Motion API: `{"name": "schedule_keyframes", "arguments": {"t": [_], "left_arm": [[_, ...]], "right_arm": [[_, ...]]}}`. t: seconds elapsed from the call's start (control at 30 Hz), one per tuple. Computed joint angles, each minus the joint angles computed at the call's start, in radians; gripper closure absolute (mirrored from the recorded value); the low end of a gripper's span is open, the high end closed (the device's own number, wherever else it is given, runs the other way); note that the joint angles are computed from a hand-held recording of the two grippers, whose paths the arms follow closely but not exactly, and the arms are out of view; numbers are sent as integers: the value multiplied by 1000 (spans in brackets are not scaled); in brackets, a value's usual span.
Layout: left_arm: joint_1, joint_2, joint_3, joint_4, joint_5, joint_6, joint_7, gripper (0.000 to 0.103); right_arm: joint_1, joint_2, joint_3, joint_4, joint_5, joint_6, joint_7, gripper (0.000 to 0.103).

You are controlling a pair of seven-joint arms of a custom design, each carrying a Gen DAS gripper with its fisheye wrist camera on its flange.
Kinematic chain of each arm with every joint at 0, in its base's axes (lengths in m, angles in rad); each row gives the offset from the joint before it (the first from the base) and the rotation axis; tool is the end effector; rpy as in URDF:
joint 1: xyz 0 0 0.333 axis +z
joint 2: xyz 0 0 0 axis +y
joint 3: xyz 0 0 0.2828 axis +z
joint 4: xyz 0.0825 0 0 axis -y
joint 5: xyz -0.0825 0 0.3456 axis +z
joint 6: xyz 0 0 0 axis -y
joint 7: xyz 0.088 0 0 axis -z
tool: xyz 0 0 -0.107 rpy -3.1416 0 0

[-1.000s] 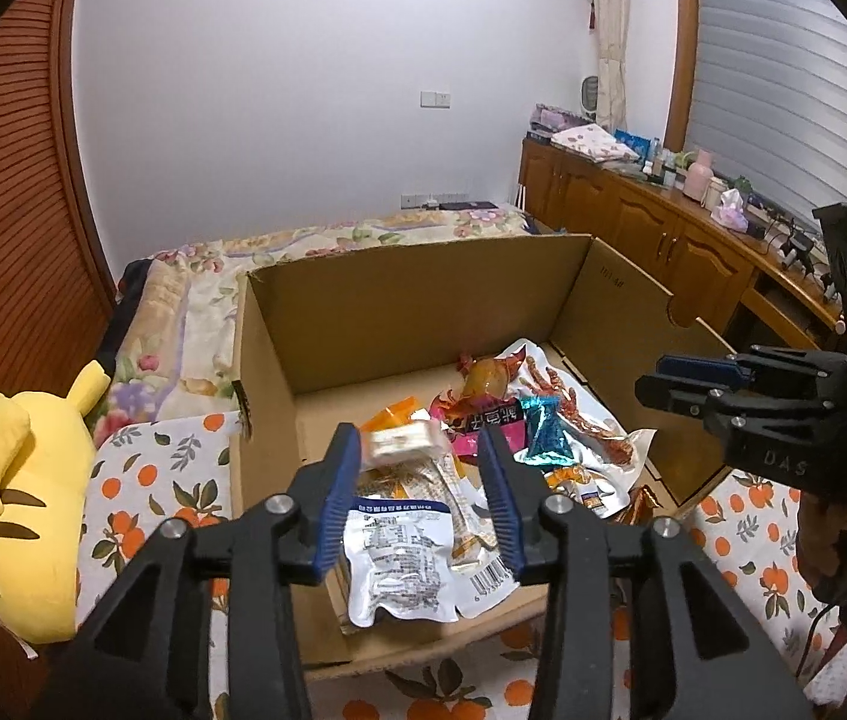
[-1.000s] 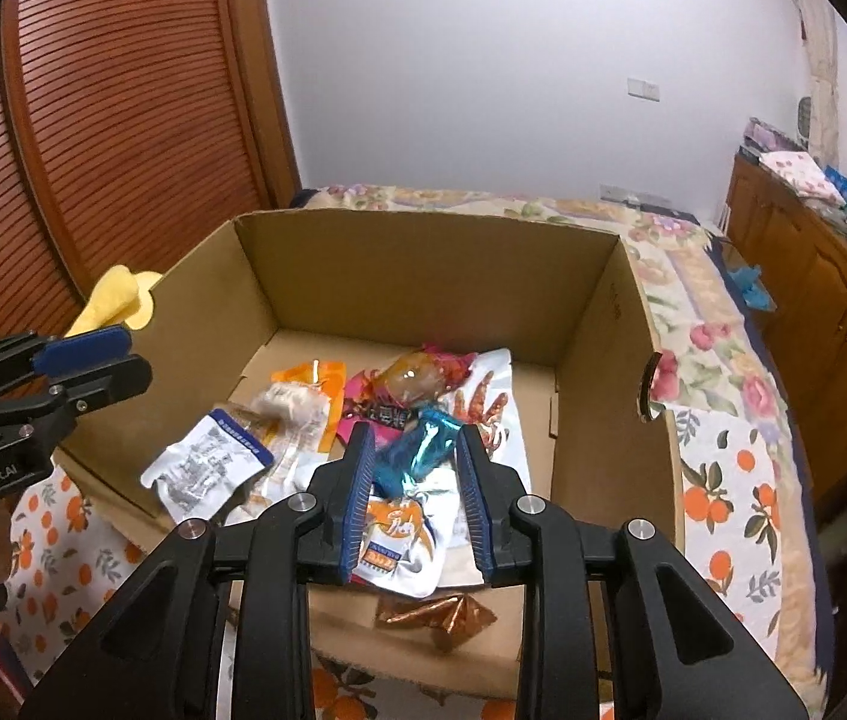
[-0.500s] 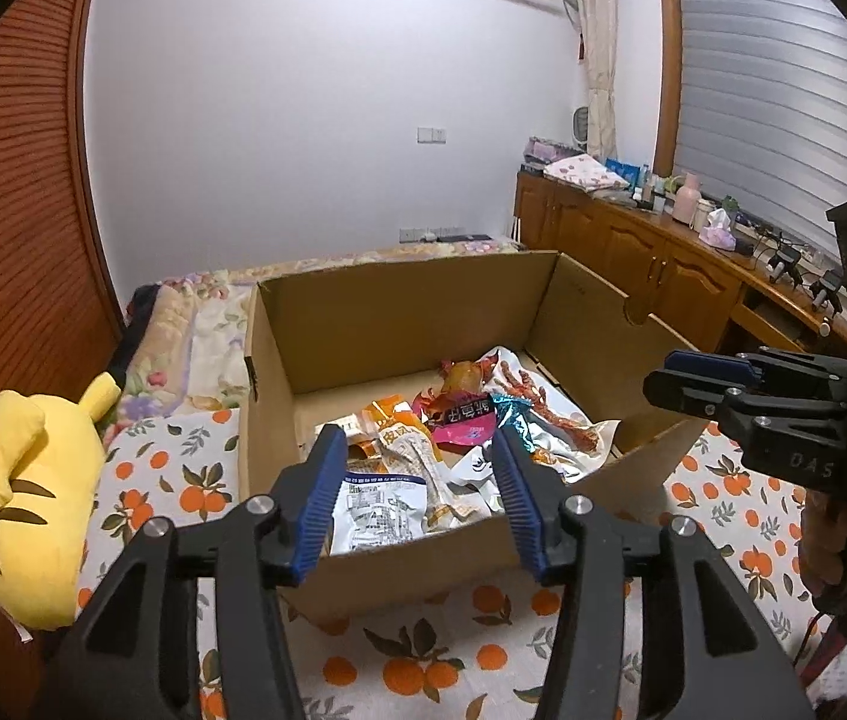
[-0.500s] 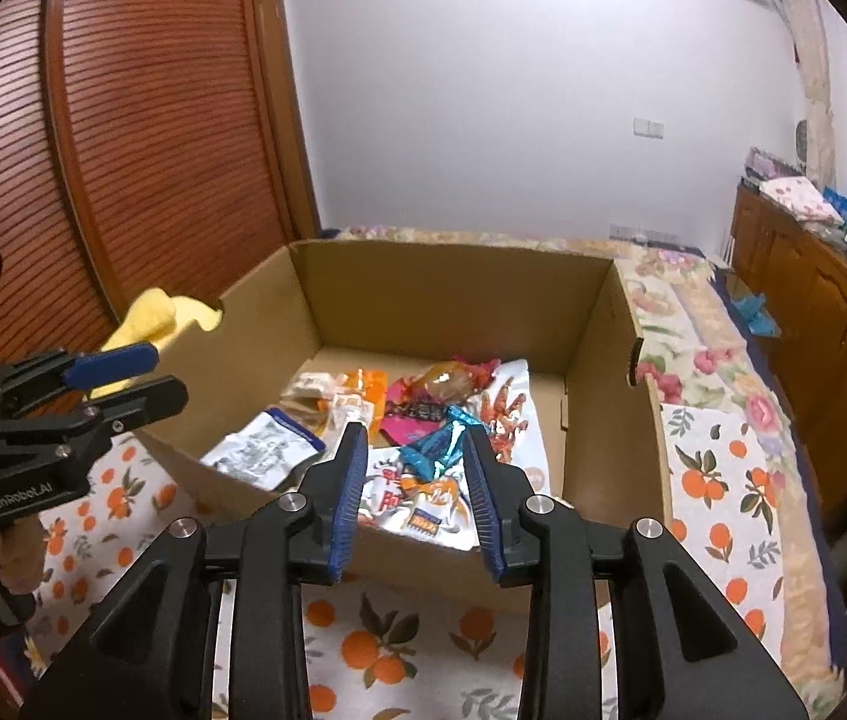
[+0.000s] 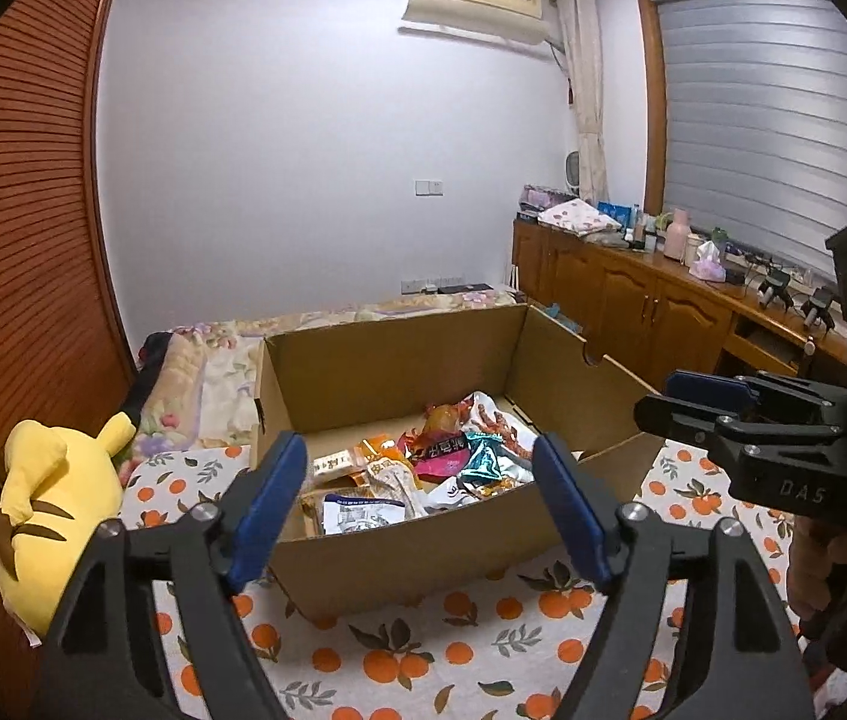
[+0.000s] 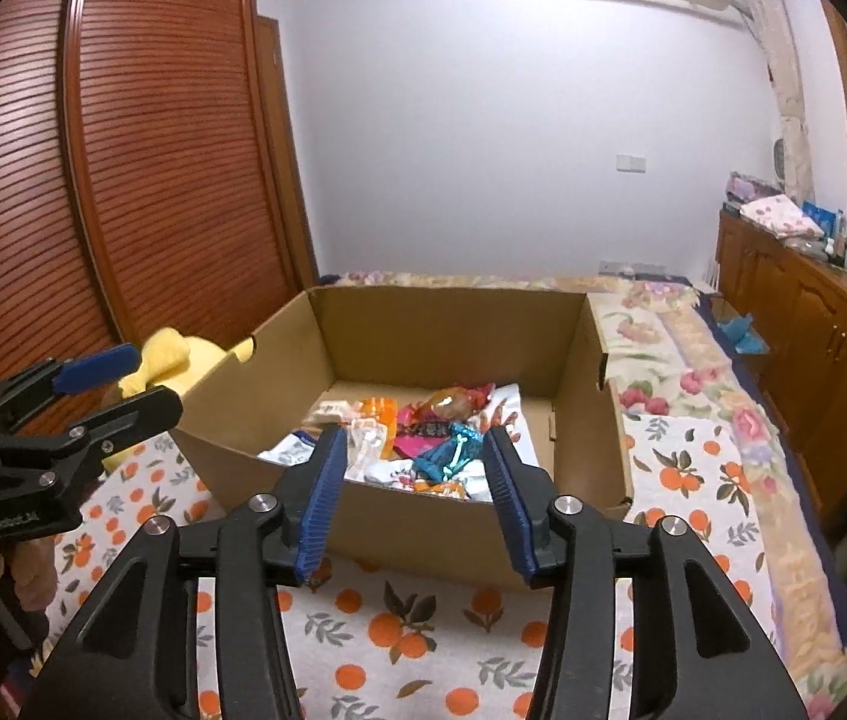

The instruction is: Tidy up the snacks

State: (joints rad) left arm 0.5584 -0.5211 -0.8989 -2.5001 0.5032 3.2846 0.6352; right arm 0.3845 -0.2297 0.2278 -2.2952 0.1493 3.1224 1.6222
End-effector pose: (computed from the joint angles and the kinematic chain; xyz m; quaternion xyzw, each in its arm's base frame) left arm 0.3950 -0.2353 0.4931 -0.5609 0.6349 -0.4068 0.3419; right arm 0.4087 0.2820 0.5564 -0.7296 0.4643 -0.2064 0.4577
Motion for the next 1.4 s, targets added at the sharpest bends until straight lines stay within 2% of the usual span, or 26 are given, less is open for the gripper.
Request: {"name": "schedule_keyframes", "arguments": {"t": [0.07, 0.1, 0.17, 0.2, 0.23, 0.3, 0.53, 0.63, 0.73, 0.87, 0.97, 1.1, 1.23, 1.4], "left_arm": [[-14, -18, 10, -9, -6, -10, -7, 23], [-31, -20, 22, -9, -4, -28, -7, 22], [-40, -32, 26, -8, 4, -53, -25, 19], [-33, -43, 21, -8, 10, -58, -39, 7], [-28, -57, 18, -13, 17, -54, -53, 1], [-23, -84, 12, -20, 28, -52, -77, 1], [-34, -157, 13, -55, 37, -46, -137, 0], [-43, -202, 5, -64, 42, -75, -157, 0], [-73, -230, 16, -76, 61, -96, -179, 0], [-115, -276, 36, -102, 76, -111, -215, 0], [-179, -276, 74, -120, 87, -143, -227, 0], [-250, -287, 110, -138, 110, -194, -257, 0], [-317, -300, 152, -161, 136, -227, -290, 0], [-383, -314, 192, -175, 173, -274, -324, 0]], "right_arm": [[-44, -15, 37, -14, -33, 11, 40, 41], [-89, -28, 76, -25, -65, 18, 78, 36], [-138, -51, 118, -45, -101, 29, 123, 31], [-187, -65, 160, -54, -129, 33, 160, 27], [-221, -79, 190, -64, -150, 40, 186, 26], [-278, -103, 237, -79, -177, 55, 231, 19], [-339, -171, 288, -117, -183, 66, 285, 13], [-356, -203, 304, -135, -179, 69, 301, 13], [-404, -245, 349, -149, -183, 50, 332, 13], [-403, -285, 348, -167, -185, 32, 355, 13], [-410, -331, 356, -191, -190, 19, 375, 13], [-376, -390, 332, -229, -186, -9, 389, 13], [-379, -444, 338, -256, -196, -28, 405, 13], [-351, -495, 319, -292, -196, -51, 415, 13]]}}
